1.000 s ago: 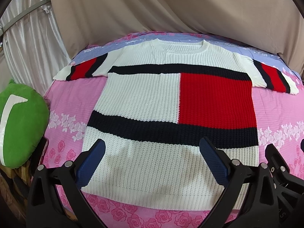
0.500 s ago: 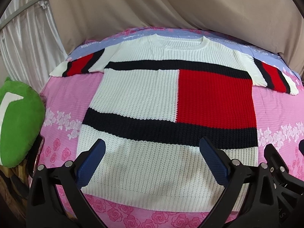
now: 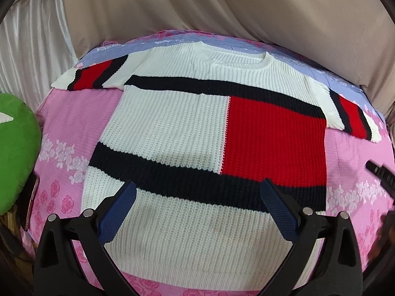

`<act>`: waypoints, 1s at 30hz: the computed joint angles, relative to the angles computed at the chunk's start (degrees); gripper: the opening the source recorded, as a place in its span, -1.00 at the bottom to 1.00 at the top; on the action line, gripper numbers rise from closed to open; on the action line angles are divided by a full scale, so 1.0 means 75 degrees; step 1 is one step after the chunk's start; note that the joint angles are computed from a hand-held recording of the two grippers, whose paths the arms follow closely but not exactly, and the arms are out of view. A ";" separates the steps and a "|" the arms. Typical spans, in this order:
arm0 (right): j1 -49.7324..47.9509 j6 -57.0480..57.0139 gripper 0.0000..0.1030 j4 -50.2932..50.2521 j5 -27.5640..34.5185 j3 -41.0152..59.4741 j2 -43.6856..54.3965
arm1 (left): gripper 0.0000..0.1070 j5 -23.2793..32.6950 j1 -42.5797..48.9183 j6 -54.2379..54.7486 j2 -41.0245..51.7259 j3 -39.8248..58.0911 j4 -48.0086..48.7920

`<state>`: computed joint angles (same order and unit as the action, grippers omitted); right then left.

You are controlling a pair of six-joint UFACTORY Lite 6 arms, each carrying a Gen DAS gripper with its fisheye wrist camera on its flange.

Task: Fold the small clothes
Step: 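Grasp the striped sleeve cuff with the right tool and lift it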

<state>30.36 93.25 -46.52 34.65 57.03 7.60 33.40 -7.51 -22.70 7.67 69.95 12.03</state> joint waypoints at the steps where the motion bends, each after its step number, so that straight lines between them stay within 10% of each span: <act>1: -0.0539 -0.0134 0.90 -0.0125 -0.0217 -0.0098 -0.0043 | 0.83 -0.0109 0.0006 -0.0027 0.0071 0.0050 0.0009; 9: -0.5159 -0.5948 0.90 0.3871 -0.2838 0.2109 0.2195 | 0.83 -0.0088 -0.0155 -0.0474 0.1302 0.0975 0.0223; 17: -0.6866 -1.1315 0.55 0.9962 -0.2407 0.5210 0.4952 | 0.83 0.0039 -0.0391 -0.0624 0.1964 0.1390 0.0403; 23: -0.6903 -1.0621 0.18 0.9312 -0.2425 0.6391 0.5836 | 0.83 -0.0054 -0.0358 -0.0537 0.2110 0.1400 0.0277; 27: -0.6825 -0.9719 -0.88 0.8338 -0.2317 0.6976 0.6137 | 0.83 -0.0103 -0.0201 -0.0398 0.2032 0.1226 0.0159; 30: -0.6755 -0.9942 -0.89 0.8660 -0.2439 0.6993 0.5781 | 0.83 -0.0214 0.0066 -0.0234 0.1817 0.1074 0.0006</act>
<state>-20.30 18.68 18.43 16.36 109.48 50.95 31.80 -7.01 -24.45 21.30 78.01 12.07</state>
